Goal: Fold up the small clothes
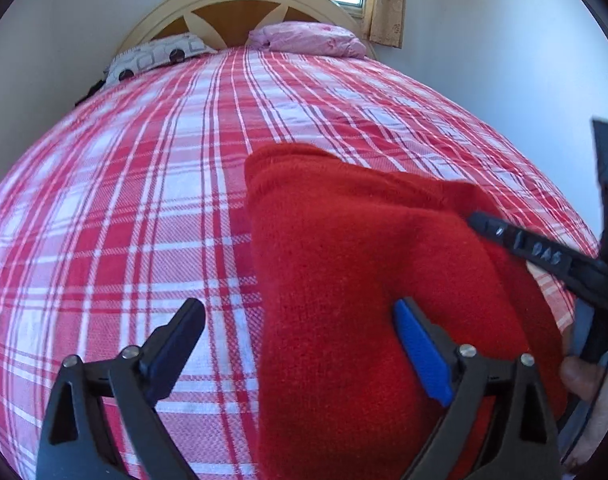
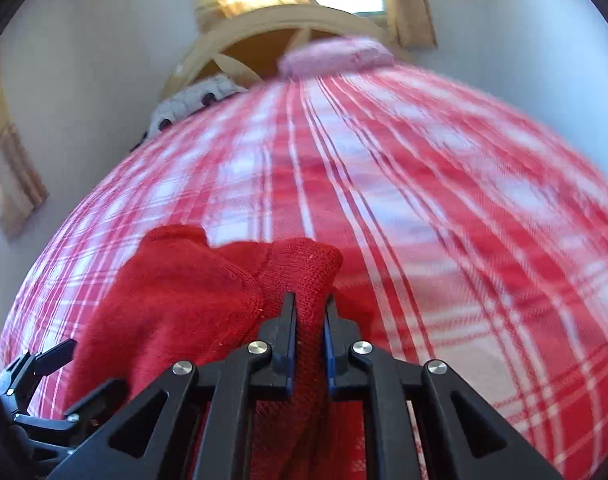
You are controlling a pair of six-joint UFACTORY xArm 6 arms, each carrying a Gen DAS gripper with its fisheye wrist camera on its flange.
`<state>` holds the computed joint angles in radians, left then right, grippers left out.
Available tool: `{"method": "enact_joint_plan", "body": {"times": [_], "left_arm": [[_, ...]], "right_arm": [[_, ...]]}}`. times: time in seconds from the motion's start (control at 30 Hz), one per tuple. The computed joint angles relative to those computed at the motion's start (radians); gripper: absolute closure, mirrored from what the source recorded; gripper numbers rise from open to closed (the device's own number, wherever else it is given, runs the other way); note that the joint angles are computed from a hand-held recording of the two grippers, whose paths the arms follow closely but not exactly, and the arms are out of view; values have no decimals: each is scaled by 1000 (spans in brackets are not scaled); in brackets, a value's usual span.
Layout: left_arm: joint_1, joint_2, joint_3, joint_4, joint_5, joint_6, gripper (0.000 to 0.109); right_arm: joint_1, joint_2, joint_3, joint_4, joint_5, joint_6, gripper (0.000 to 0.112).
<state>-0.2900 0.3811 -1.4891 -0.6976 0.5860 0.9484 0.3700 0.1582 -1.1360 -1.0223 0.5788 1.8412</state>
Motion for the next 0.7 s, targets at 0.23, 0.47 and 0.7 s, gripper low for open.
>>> {"method": "enact_joint_plan", "body": {"times": [0.23,0.47,0.7], "left_arm": [[26,16,-57,26,97,-13,11],[28,53,-95,15,139,-47,8],[27,50,-97,38,157,-51,8]], "right_arm": [[-94,-127,169,-275,-225,405,76],[145,-275,239,-302,15,365,51],[63,-199,237,-316,-144,488,43]]}}
